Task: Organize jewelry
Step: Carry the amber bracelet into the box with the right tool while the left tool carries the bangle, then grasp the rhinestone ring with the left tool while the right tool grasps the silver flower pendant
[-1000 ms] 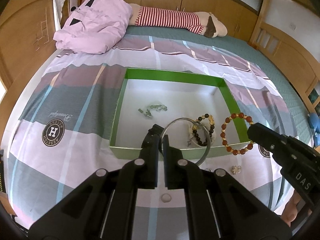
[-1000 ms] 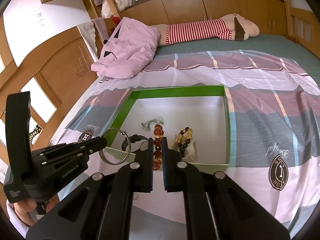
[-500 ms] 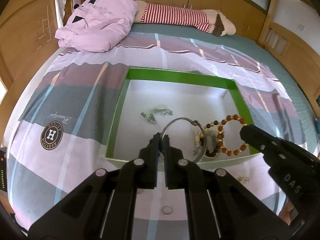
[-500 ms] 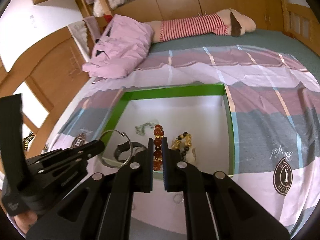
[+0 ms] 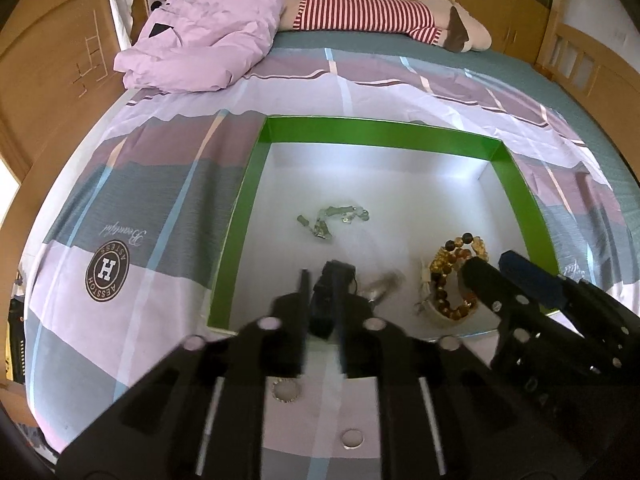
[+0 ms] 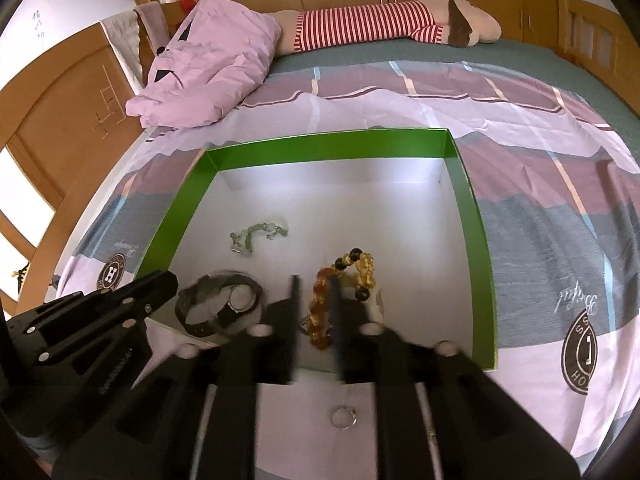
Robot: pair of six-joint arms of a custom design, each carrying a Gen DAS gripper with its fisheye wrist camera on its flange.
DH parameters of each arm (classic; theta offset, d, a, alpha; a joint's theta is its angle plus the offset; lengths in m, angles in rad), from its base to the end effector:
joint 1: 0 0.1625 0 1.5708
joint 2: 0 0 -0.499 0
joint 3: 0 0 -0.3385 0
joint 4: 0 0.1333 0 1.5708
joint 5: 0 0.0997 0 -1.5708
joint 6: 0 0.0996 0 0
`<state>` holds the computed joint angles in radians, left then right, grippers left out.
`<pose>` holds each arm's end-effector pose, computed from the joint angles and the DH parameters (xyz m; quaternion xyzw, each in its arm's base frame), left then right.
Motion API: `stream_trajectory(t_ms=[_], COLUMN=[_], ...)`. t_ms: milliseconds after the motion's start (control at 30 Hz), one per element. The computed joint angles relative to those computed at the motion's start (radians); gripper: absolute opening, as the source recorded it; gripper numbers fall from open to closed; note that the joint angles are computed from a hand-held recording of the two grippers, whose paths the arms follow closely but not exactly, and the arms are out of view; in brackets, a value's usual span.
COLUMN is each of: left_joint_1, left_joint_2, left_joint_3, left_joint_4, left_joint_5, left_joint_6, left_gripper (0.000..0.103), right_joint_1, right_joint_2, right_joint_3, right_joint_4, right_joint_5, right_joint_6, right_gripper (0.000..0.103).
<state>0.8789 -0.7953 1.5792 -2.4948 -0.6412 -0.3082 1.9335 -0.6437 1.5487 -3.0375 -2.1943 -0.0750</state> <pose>-0.2800 -0.6720 0.2348 0.1392 0.8813 -0.2693 0.3624 0.3313 -0.6612 0.1804 0.1156 -0.9112 0.3033 0.2538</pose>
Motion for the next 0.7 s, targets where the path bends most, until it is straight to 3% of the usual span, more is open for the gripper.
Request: stream_trajectory(t_ms=[100,233,367,467,567,700], left_joint_1=[-0.012,-0.027,-0.031,-0.015,-0.001,0.022], left_joint_2=[-0.011,-0.035,-0.089,-0.121,-0.137,-0.152], left_joint_3=[0.014,0.037,0.069,0.073,0.076,0.074], left_joint_4=[-0.029,-0.014,0.076,0.136,0.184,0.255], left_joint_5=[-0.006,-0.015,-0.093,-0.180,-0.196,-0.247], left_joint_6=[0.018,0.006,-0.047,-0.057,-0.055,-0.070], left_gripper=[0.016,0.026,0.029,0.034,0.035,0.037], right_joint_1=[0.005,0.010,0.012,0.020,0.017,0.002], right_joint_2=[-0.008,-0.042,-0.086,-0.103,-0.127,-0.152], right_joint_3=[0.014,0.053,0.094,0.116,0.140,0.139], right_joint_4=[-0.032,-0.046,0.023,0.054,0.091,0.214], right_joint_5=[0.007,0.032,0.065,0.052,0.060,0.027], right_joint_6=[-0.009,0.004,0.045,0.020,0.016,0.071], right_gripper=[0.038,0.038,0.039,0.039,0.039,0.039])
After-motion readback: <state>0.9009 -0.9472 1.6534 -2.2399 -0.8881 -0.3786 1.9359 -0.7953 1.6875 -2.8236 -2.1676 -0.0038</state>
